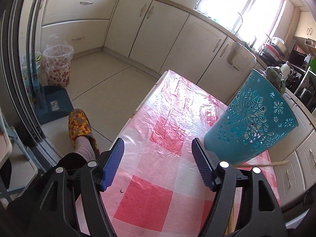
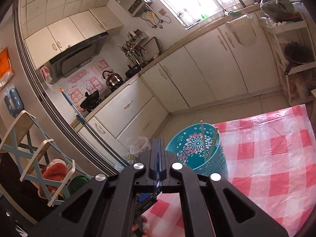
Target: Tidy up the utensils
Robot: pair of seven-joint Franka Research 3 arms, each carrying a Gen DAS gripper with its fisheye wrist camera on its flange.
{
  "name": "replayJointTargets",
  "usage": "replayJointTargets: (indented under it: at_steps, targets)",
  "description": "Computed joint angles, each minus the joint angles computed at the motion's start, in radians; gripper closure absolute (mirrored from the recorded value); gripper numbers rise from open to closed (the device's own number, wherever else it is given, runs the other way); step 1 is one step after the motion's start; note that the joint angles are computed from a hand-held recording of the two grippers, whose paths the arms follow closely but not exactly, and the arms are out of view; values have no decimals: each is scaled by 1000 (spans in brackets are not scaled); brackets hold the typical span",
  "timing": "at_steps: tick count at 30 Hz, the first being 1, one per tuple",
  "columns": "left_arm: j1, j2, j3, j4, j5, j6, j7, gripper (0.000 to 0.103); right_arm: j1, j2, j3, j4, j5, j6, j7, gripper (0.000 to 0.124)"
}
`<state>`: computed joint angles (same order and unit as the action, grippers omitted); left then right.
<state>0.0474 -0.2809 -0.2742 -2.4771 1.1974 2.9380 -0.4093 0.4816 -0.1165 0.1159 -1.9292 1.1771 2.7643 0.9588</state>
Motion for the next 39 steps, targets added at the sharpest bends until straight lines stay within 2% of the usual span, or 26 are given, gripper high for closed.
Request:
replayJointTargets:
  at_steps: [2, 4, 8, 9, 10, 11, 12, 13, 14, 15, 16, 21, 24, 25, 28, 31, 34, 37, 39]
  targets:
    - [-6, 13, 9, 6, -15, 13, 29, 34, -13, -5, 2, -49, -77, -18, 97, 122]
    - [-23, 27, 20, 16, -61, 14, 100, 33, -28, -3, -4, -105, -132, -77, 207, 122]
    - [-78, 77, 56, 47, -231, 24, 352, 29, -56, 38, -17, -180, -185, -191, 376, 122]
    - [-90, 94, 63, 59, -279, 21, 418, 29, -64, 59, -18, -183, -191, -208, 407, 119]
    - [-104, 109, 72, 69, -333, 19, 487, 29, -71, 72, -10, -187, -260, -190, 479, 110]
    - [-109, 117, 72, 75, -366, 13, 527, 28, -68, 79, -5, -196, -357, -140, 556, 84]
    - [-107, 123, 67, 83, -379, 4, 545, 28, -97, 82, 35, -210, -443, -74, 603, 75]
    - [-100, 126, 59, 87, -374, 1, 544, 28, -100, 91, 40, -206, -459, -57, 608, 75]
    - [-94, 130, 52, 90, -365, 0, 538, 26, -73, 100, 10, -194, -405, -77, 582, 75]
    - [-96, 134, 52, 89, -377, -4, 546, 26, -74, 108, 9, -186, -336, -84, 543, 75]
    - [-102, 136, 58, 85, -404, 1, 566, 26, -75, 114, 10, -181, -326, -78, 545, 75]
    - [-97, 138, 58, 74, -431, 24, 582, 25, -81, 187, 12, -102, -468, -35, 701, 75]
    - [-96, 139, 57, 71, -446, 36, 602, 23, -107, 256, 29, -13, -438, -57, 697, 75]
    - [-98, 140, 57, 70, -454, 41, 613, 22, -96, 271, 14, 10, -489, -58, 732, 75]
    - [-100, 146, 56, 76, -471, 42, 637, 19, -46, 311, -44, 79, -854, -89, 926, 75]
    - [-102, 150, 54, 80, -483, 40, 655, 17, -26, 352, -62, 154, -1030, -156, 1016, 75]
    - [-103, 151, 54, 80, -490, 43, 663, 16, -16, 384, -68, 192, -1115, -168, 1082, 75]
    - [-101, 149, 55, 75, -494, 57, 664, 15, -45, 393, -36, 196, -1041, -148, 1070, 77]
    - [-97, 149, 54, 72, -495, 68, 662, 15, -26, 398, -47, 208, -1093, -168, 1078, 88]
